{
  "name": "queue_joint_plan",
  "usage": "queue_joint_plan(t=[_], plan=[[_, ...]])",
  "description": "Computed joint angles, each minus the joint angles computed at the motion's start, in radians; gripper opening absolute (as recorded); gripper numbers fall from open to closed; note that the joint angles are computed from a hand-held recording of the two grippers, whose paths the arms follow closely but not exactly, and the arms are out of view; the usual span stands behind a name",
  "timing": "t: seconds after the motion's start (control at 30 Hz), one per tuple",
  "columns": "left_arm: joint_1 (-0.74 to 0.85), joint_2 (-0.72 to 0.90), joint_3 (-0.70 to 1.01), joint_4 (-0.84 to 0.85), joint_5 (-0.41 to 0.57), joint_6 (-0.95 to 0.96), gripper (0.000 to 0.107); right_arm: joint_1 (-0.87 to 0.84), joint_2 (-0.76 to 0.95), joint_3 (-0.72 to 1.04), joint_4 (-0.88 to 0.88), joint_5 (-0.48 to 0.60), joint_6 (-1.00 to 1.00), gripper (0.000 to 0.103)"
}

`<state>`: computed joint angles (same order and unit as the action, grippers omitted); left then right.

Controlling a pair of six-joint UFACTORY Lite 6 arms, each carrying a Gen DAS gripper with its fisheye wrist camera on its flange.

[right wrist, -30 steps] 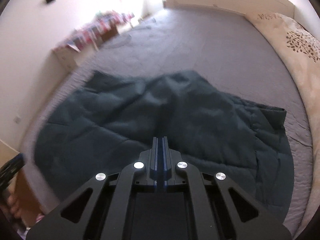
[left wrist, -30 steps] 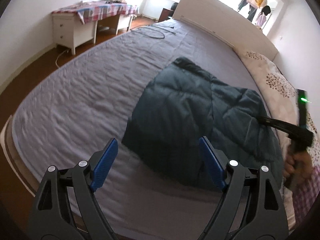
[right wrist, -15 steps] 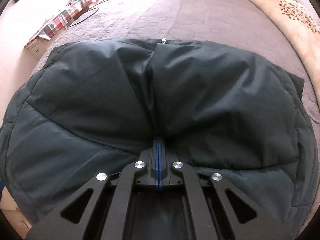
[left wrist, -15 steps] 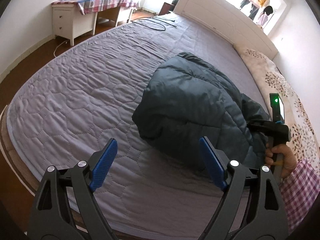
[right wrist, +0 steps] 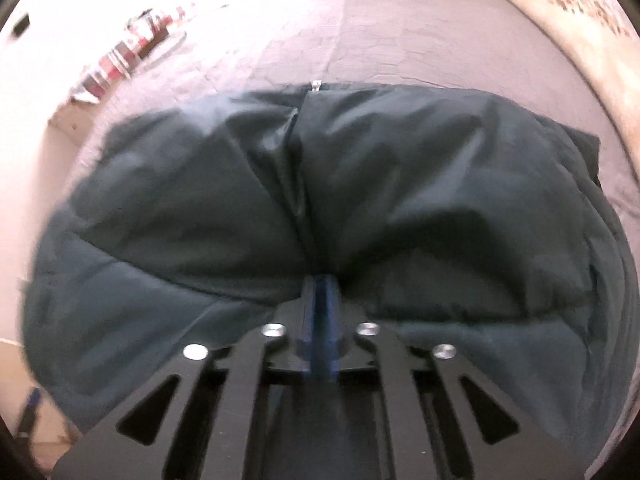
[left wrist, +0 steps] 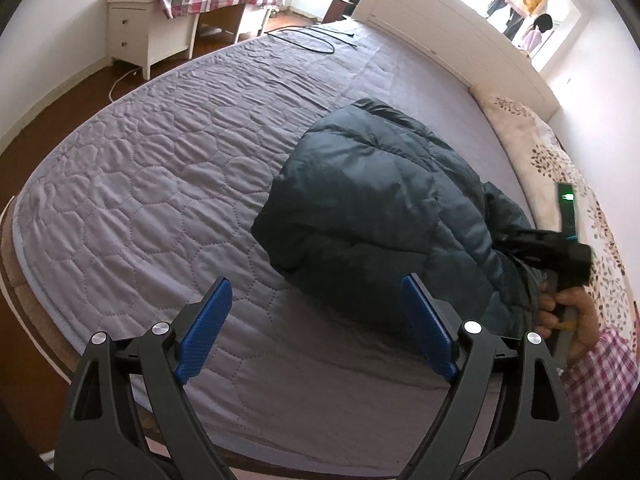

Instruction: Fold large clothes

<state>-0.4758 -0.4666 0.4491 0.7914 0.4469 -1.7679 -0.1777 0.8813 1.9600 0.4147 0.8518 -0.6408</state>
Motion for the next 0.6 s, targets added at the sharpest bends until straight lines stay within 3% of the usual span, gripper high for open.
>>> queue_joint_plan(t=[0.07,0.17,0.4,0.6], plan=[[-0.005,-0.011,-0.001,-0.018,0.010,0.011,0.086,-0.037,-0.074,-0.064,0.073,0.013,-0.062,0.043],[-0.024,-0.036,-0.004,-0.032,0.030,0.006,0.086,-0.120,-0.249,-0.230,0.186,0.007,-0.219,0.058],[-0.066,-0.047,-0.016,-0.025,0.048,-0.050,0.086,-0.470,-0.514,-0.507,0.318,0.117,-0.579,0.064],[-0.111,0.012,0.006,0.009,0.059,-0.109,0.086,-0.774,-0.480,-0.551,0.289,0.192,-0.707,0.064]])
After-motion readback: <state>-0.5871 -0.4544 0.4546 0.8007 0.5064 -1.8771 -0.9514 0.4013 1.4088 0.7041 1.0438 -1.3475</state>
